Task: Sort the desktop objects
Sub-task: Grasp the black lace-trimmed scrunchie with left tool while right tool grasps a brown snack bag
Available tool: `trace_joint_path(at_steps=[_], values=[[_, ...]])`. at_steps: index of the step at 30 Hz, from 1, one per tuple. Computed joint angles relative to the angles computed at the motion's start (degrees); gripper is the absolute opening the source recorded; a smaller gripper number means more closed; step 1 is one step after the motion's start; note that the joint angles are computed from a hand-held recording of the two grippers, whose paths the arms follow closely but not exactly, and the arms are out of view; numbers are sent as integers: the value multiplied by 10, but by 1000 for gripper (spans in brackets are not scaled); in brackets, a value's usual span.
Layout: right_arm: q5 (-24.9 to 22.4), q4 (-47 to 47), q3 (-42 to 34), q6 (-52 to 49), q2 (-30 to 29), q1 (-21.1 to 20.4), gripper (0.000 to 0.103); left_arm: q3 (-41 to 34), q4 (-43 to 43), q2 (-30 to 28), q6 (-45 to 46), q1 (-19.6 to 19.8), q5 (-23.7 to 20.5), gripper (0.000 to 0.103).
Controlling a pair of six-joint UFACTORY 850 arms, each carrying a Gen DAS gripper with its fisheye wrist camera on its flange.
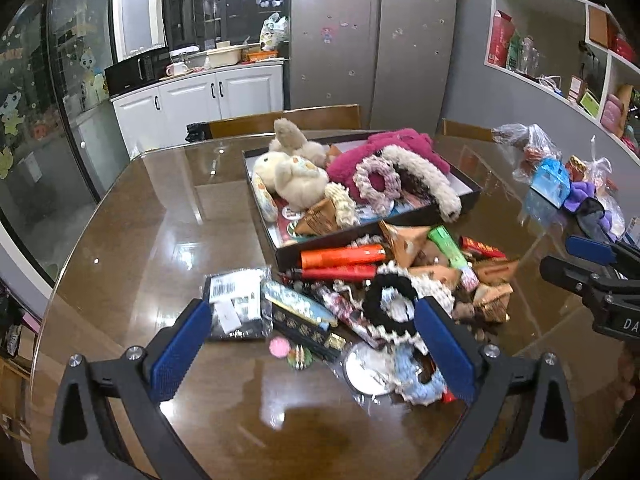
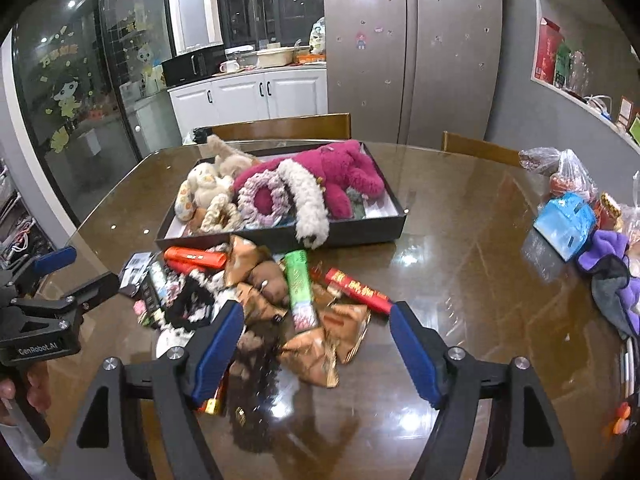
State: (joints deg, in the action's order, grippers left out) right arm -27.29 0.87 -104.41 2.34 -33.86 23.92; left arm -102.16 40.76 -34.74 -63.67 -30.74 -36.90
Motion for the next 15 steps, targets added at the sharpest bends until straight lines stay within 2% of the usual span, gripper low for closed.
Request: trace_joint_path(at_steps=[6, 15], values=[[10, 45, 46, -43, 23, 1, 77, 48, 4, 21, -5, -4, 48, 102], [17, 52, 64, -57, 11, 0, 77, 23, -64, -16, 75, 2, 84, 102]])
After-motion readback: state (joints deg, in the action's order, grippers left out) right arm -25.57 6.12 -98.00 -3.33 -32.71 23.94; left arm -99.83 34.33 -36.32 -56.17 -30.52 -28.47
